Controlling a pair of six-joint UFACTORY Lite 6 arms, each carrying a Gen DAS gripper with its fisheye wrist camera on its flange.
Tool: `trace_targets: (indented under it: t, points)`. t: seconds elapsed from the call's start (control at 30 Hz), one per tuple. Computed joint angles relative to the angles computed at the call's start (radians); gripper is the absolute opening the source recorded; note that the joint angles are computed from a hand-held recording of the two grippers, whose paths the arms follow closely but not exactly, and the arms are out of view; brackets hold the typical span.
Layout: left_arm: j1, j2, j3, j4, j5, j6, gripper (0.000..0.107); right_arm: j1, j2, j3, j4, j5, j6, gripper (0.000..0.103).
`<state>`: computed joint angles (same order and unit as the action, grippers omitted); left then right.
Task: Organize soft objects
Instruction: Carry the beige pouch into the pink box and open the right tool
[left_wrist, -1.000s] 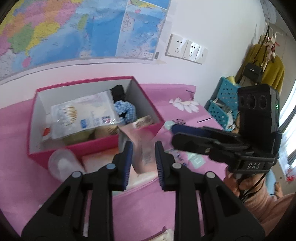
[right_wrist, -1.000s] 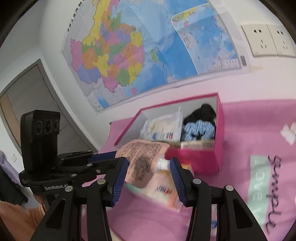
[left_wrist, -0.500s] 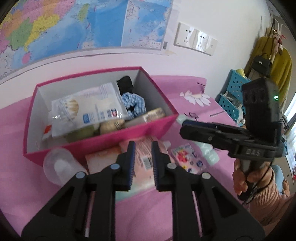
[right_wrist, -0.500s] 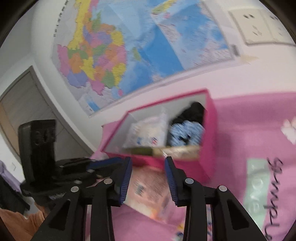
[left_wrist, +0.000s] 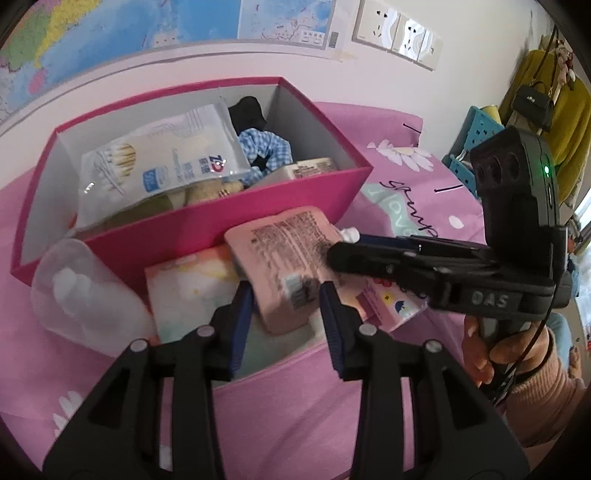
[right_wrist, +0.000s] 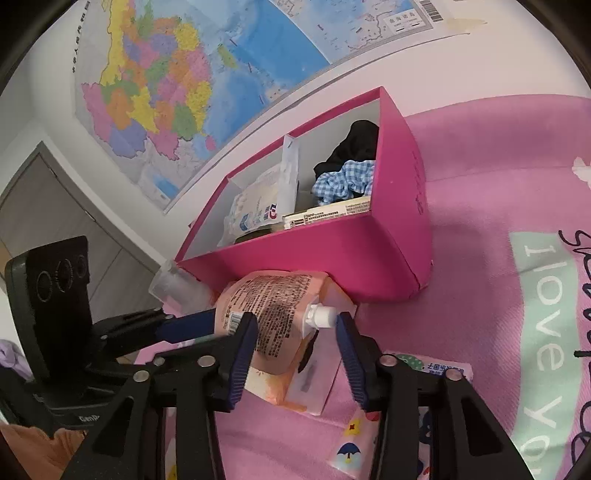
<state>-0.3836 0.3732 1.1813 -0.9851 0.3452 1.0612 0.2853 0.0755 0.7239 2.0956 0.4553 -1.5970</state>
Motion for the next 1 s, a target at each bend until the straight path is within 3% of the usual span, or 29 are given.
trace_targets:
  t: [0.03, 0.3, 0.47, 0.7, 0.9, 1.0]
  points:
    - [0.006, -0.012, -0.006, -0.021, 0.016, 0.018, 0.038, 0.005, -0.014, -0.008, 0.012, -0.018, -0.011, 0.022]
    - [0.001, -0.072, 0.054, 0.013, 0.025, -0.034, 0.038, 0.040, -0.164, -0.002, -0.042, -0.139, 0.019, 0.022]
    - [-0.005, 0.023, 0.244, 0.225, 0.029, -0.262, 0.038, 0.004, -0.132, 0.132, -0.209, -0.164, 0.154, 0.022]
    - [0.000, 0.280, 0.616, 0.548, 0.129, -0.626, 0.038, -0.042, 0.063, 0.364, -0.410, -0.146, 0.337, 0.022]
    - [-0.018, 0.414, 0.784, 0.764, 0.173, -0.875, 0.038, -0.049, 0.194, 0.497, -0.595, -0.196, 0.537, 0.026]
    - [-0.014, 0.409, 0.772, 0.756, 0.159, -0.876, 0.038, -0.021, 0.202, 0.520, -0.760, -0.280, 0.695, 0.042]
